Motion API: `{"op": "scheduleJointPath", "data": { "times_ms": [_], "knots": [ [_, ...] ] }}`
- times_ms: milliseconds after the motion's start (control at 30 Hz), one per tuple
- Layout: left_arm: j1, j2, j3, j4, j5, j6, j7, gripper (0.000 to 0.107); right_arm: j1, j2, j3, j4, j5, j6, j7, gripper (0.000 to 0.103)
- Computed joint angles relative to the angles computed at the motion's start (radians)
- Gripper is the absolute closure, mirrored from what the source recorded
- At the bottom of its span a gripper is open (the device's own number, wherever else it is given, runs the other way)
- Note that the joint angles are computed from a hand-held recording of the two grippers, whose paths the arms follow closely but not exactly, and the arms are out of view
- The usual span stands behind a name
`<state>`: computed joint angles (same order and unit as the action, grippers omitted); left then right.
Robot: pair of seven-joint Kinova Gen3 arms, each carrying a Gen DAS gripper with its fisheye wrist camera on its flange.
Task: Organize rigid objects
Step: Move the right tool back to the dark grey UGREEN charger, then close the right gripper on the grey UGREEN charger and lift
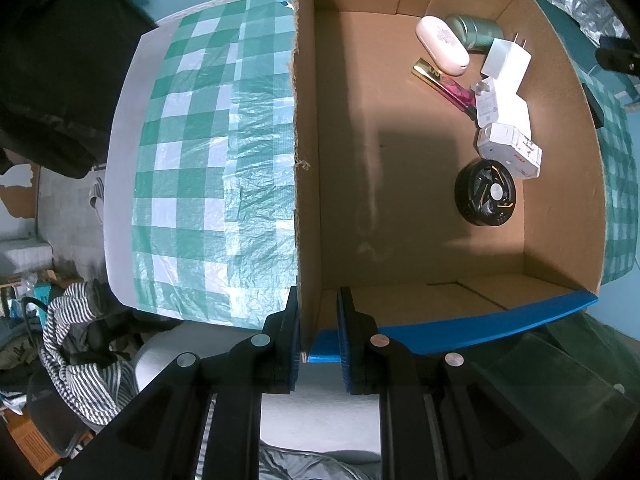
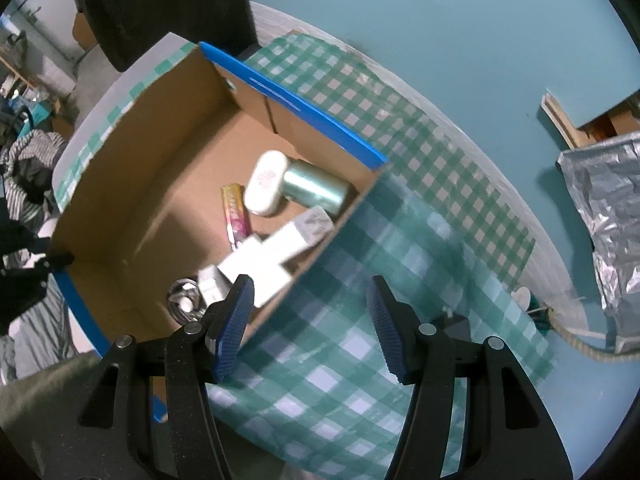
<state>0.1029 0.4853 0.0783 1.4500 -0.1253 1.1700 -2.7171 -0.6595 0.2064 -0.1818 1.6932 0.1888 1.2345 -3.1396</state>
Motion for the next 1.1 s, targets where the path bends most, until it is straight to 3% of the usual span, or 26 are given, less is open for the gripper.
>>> {"op": "scheduleJointPath", "data": {
  "times_ms": [300,467,767,1033,1100],
  "knots": [
    [-0.008,-0.005,0.001,0.008,0.008,-0.011,-0.009,0.092,0.021,-0.114,-0.031,0.253,-0.076,-0.128,-0.120,0.044],
    [-0.011,-0.007,0.001,0.010,0.008,-0.014,-0.018,0.092,0.048,-0.149,-0.053,0.380,-0.136,-0.181,-0.120,0.044],
    [-0.012,-0.024,0.000,0.027,0.010,-0.029,-0.020,0.092,0.054,-0.171,-0.082,0.529,-0.211,-0.263,-0.072,0.044],
    [-0.012,-0.033,0.000,0.039,0.010,-0.041,-0.015,0.093,0.050,-0.125,-0.074,0.595,-0.237,-0.362,-0.037,0.044],
    [-0.013,-0.035,0.000,0.037,0.012,-0.038,-0.013,0.093,0.044,-0.119,-0.071,0.604,-0.235,-0.377,-0.051,0.049]
  ]
}}
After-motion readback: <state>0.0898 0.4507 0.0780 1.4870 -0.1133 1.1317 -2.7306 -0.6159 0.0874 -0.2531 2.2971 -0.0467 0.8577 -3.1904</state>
